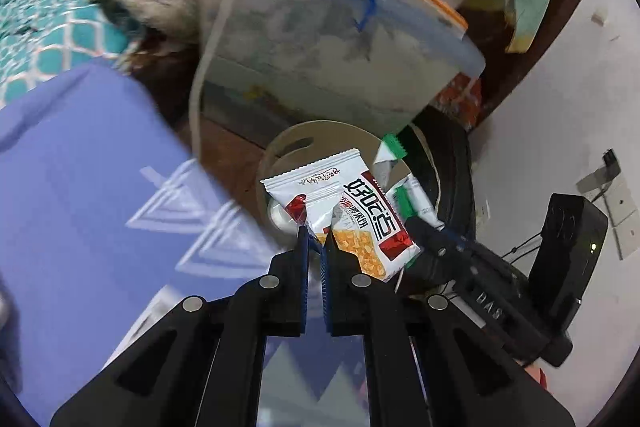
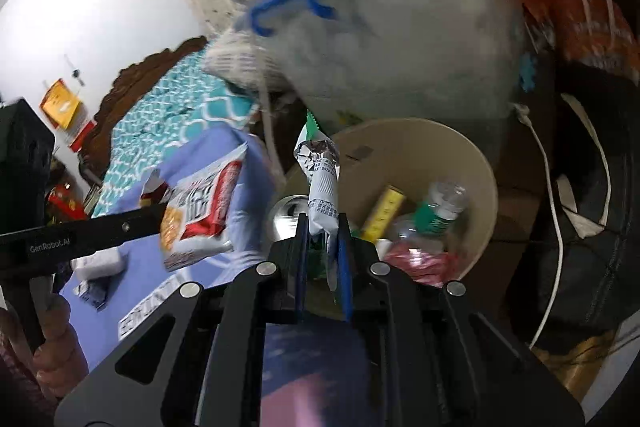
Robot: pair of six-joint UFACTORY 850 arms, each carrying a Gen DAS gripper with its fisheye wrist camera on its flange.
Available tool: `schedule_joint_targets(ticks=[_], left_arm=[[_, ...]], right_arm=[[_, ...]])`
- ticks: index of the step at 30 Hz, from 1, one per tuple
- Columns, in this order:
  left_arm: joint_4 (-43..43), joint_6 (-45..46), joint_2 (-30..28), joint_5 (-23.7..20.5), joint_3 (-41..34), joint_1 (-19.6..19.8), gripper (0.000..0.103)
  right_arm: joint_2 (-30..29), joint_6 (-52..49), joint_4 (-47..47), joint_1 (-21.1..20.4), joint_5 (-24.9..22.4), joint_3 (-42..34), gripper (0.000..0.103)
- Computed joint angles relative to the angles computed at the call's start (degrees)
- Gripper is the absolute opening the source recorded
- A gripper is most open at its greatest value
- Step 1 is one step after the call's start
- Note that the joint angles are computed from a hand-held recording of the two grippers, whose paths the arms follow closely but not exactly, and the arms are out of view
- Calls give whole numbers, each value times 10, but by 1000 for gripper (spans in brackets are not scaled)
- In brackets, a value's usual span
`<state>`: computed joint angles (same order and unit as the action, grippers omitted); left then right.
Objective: Collect trash
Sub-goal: 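Carry both wrappers to the beige wastebasket and open both tools to drop them, then return both tools to the bed over the remaining trash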
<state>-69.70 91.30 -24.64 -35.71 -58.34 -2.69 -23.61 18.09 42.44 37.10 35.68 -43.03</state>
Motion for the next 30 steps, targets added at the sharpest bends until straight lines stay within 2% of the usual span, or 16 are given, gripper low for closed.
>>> schedule_joint_targets(ticks=[2,4,5,6,7,8,13,17,20,24,28,30], left_arm=[[14,-27,-17,14,-18,-22,6],[23,-43,-31,22,-28,-32,8],[33,-55,-37,30,-34,-39,20],[42,-68,-41,46,-38,-47,42],[44,-75,-43,59,-41,-51,52],[22,-59,-41,67,-37,-52,57],[-12,-12,-22,48,-19,-30,57],[-24,16,3,10,6,20,57],[-41,58,30,-25,38,74,57],[-57,123,63,-65,78,165,57],[-77,162,67,-102,84,273,57],[-96,171,62,-103,79,324,57]], right_arm=[[-14,34,-29,-13,-11,-6,22],[-23,47,-35,-19,-17,-9,52],[-27,38,-19,-18,-14,-11,85],[-25,26,8,-11,6,-3,90],[-22,15,25,-7,24,4,90],[-21,4,36,-3,29,4,90],[1,-7,84,23,65,24,89],[9,-30,111,45,71,18,89],[9,-57,114,58,67,-2,88],[-4,-110,120,78,53,-56,86],[-43,-142,90,92,5,-140,79],[-74,-154,68,98,-36,-198,72]])
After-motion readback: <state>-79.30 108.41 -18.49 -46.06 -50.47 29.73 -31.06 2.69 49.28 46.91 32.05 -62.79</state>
